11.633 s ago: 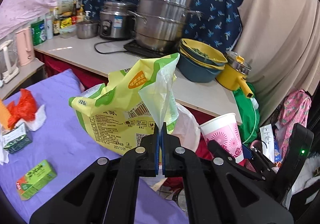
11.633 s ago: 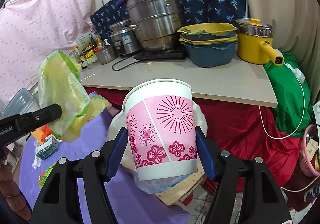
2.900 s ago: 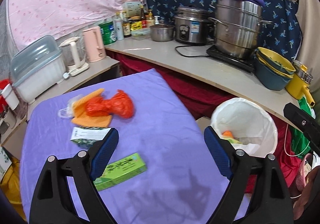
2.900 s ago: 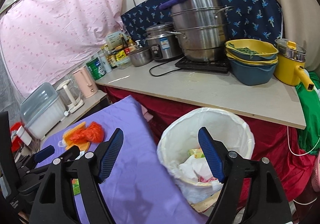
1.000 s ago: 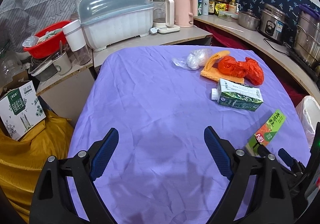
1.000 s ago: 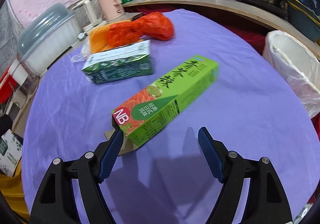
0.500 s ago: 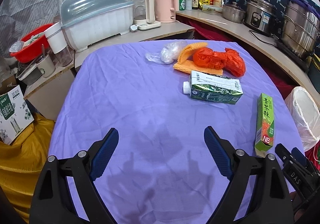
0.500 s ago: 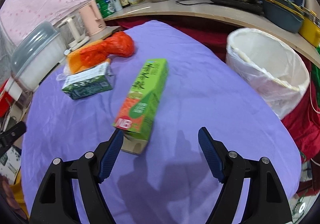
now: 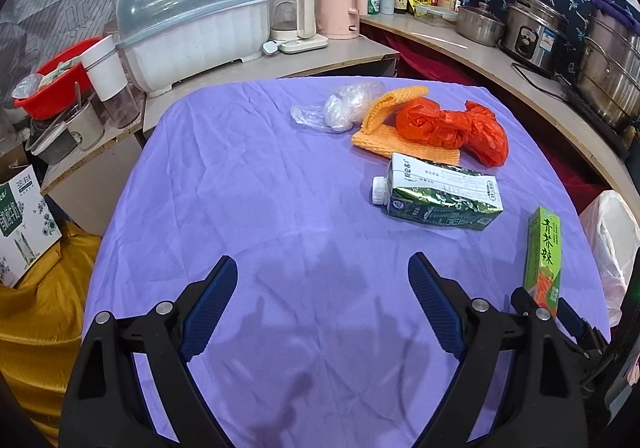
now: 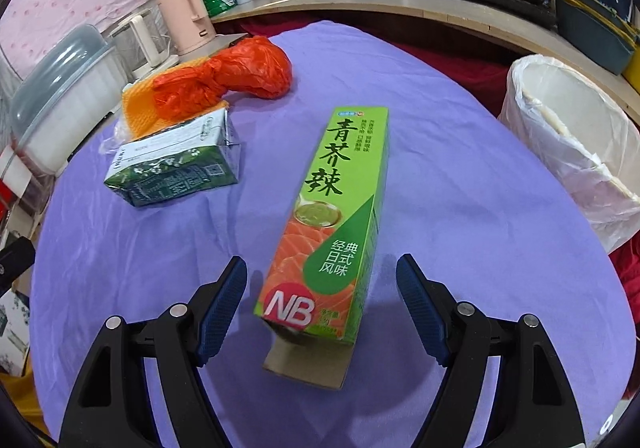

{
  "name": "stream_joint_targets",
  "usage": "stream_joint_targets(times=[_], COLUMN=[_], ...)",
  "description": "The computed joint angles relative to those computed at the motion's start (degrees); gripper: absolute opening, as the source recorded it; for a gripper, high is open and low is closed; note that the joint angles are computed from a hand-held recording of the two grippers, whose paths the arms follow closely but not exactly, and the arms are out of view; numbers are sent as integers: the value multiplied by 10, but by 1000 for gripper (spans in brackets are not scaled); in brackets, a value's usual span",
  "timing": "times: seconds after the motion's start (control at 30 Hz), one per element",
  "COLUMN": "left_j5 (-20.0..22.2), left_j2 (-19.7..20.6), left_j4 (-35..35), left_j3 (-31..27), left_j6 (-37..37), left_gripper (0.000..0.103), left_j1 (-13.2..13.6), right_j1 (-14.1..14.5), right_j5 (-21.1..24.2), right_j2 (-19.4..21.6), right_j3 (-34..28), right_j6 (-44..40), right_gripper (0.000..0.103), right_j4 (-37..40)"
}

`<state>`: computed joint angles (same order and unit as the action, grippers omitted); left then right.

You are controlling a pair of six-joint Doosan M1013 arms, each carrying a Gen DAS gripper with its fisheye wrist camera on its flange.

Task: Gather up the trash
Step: 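Close the right tool around the green NB wasabi box and lift it, then grasp the red plastic bag with the left tool while the right tool holds the green box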

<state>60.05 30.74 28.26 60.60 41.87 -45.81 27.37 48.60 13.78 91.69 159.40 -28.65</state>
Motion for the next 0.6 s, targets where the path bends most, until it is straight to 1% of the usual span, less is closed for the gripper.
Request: stream_joint_targets(times=[0.1,0.17,0.2,0.27,0.43,0.6], left_j5=[2,2,2,2,1,5], left_j2=[9,16,18,25,45,84], left_j4=[-5,-10,-13,-19,-35,-50], left_j3=[-13,-22,-25,-35,-71,-142], left_j6=[9,14,16,24,48,77], left_gripper=[83,83,83,83,83,83], left_j1=[2,3,3,3,3,0], right_j1=[-5,-8,-10,-14,-30,-45], right_j5=[-2,-3,-3,-4,-28,-41], right_j2=[-1,-2,-4,-7,-24,-41], right_j3=[3,6,8,12,31,43], right_j6=[-3,-8,-11,-14,-22,-9], right_gripper=[67,55,52,40,39,39], right_j4=[6,7,8,10,22,12])
